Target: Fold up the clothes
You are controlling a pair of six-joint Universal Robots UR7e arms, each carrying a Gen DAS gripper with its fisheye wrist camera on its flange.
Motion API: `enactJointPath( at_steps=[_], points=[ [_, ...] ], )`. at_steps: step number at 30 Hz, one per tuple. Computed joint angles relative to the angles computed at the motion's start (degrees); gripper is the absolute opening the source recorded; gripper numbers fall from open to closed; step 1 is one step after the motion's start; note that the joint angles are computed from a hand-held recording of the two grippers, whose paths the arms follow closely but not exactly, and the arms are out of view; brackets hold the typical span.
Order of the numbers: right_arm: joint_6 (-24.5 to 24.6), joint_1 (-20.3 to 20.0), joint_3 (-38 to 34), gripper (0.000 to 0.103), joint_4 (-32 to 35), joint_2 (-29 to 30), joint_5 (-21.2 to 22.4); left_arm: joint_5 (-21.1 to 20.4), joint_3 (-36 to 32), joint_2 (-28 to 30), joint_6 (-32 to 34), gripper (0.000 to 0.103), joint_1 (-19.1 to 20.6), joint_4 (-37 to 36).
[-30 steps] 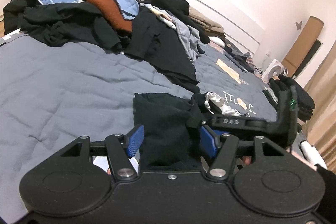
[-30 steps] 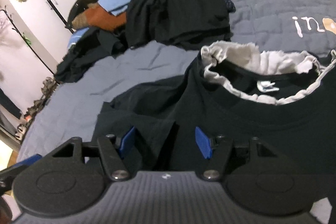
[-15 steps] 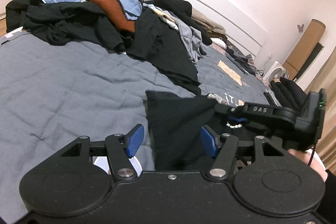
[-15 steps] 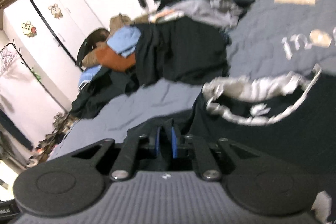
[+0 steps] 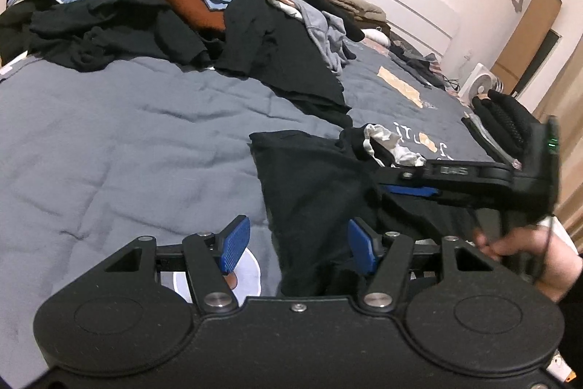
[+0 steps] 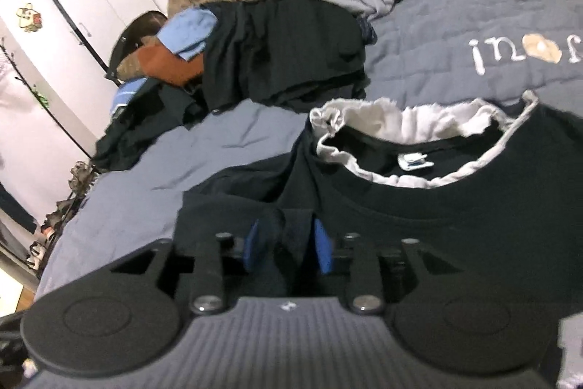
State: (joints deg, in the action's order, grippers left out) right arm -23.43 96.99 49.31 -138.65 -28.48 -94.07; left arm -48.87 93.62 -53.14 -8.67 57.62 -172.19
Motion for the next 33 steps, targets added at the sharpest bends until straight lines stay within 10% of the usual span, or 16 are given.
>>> enactJointPath(
  at_steps=[9,16,22,27,33],
  points=[
    [-6.3,-0.3,15.5,0.048,-0.9,-12.0,2.7,-4.0,2.3,-2.4,6.3,0.059,-1.2,4.6],
    [-6.2,-1.6,24.7,0.051,-4.4,-18.0,5.1,-2.9,2.9,-2.3,7.2,0.039,-1.7,9.2],
    [-5.9,-2.6,27.8,0.052,-6.4,-19.9,7.2,-10.4,3.9,-3.3,10.3,0.011,-1.3,9.8],
    [-7.3,-2.7,28.2,0.052,-6.5,-20.5,9.0,-19.5,4.3,-3.4,15.2,0.009,-1.3,11.6],
    [-7.8,-2.7,28.3,0.053,-5.6,-21.0,9.9,-15.3,3.8,-2.0,14.6,0.015,-2.4,13.0]
  ],
)
